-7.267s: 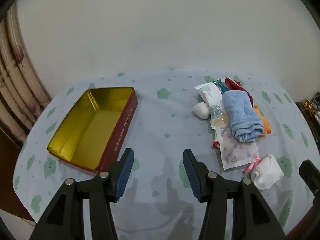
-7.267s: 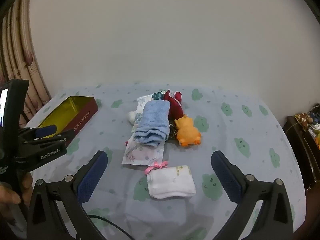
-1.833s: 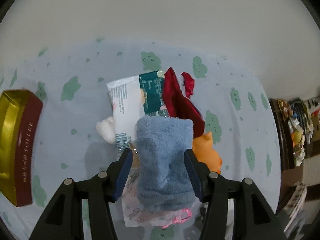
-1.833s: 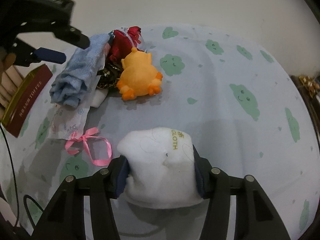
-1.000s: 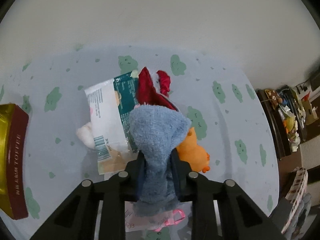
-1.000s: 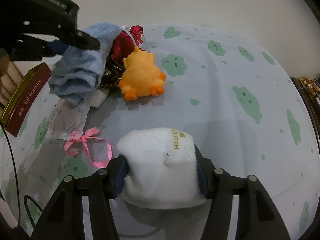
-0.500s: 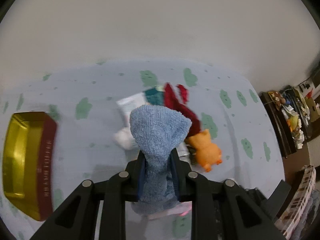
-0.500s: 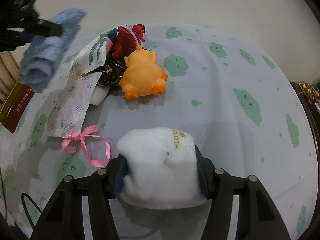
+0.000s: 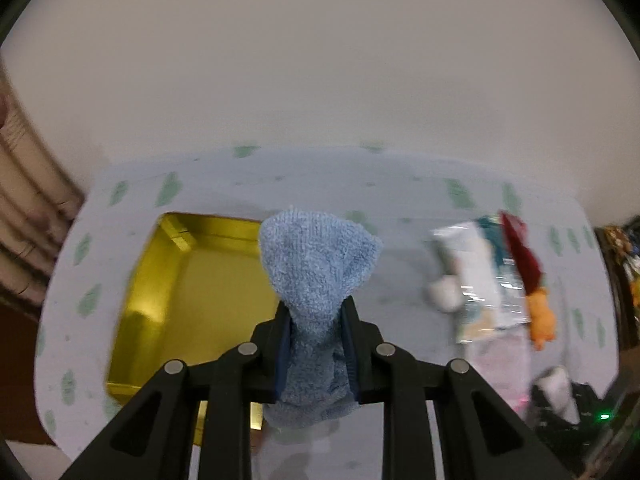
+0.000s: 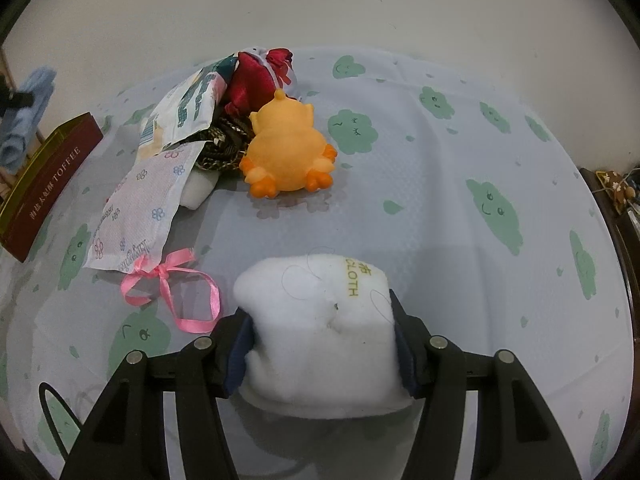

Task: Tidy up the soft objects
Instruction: 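Carry the blue towel into the gold tin and open the left tool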

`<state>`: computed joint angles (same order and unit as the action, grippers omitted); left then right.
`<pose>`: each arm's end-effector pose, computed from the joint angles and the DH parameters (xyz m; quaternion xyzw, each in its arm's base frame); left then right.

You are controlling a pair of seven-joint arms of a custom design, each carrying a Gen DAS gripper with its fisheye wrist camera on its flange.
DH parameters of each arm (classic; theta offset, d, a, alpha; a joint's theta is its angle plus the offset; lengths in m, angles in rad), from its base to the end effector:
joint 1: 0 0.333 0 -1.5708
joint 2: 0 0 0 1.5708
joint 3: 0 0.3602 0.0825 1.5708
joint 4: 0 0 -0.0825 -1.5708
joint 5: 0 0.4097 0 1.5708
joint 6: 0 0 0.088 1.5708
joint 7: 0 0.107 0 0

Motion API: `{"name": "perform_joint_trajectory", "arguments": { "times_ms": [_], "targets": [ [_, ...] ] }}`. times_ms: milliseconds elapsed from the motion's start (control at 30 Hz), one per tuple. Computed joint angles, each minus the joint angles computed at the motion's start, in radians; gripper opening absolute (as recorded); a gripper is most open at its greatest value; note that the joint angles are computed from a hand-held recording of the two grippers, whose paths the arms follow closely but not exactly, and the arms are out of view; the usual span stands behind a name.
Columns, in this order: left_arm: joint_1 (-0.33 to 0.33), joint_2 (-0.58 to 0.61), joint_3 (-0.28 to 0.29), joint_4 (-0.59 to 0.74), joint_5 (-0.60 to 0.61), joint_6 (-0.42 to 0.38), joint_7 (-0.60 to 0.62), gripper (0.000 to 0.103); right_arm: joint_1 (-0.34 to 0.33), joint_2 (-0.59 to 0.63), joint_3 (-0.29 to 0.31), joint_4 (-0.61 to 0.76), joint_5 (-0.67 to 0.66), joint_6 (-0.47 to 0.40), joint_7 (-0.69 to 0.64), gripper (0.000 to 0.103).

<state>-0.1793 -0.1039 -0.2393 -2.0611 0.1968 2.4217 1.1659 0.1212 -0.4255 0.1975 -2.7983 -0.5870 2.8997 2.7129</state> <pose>0.5306 -0.2406 0.5639 -0.6374 0.7306 -0.1776 0.1685 0.3646 0.1536 0.3970 -0.5741 0.7641 -0.1911 0.2237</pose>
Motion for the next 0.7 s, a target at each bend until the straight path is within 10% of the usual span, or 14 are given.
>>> {"name": "perform_joint_trajectory", "arguments": {
  "times_ms": [700],
  "targets": [
    [0.125, 0.013, 0.071, -0.134, 0.113, 0.001, -0.001, 0.023, -0.008, 0.001, 0.015, 0.004, -0.027, -0.011, 0.030, 0.057]
  ]
}}
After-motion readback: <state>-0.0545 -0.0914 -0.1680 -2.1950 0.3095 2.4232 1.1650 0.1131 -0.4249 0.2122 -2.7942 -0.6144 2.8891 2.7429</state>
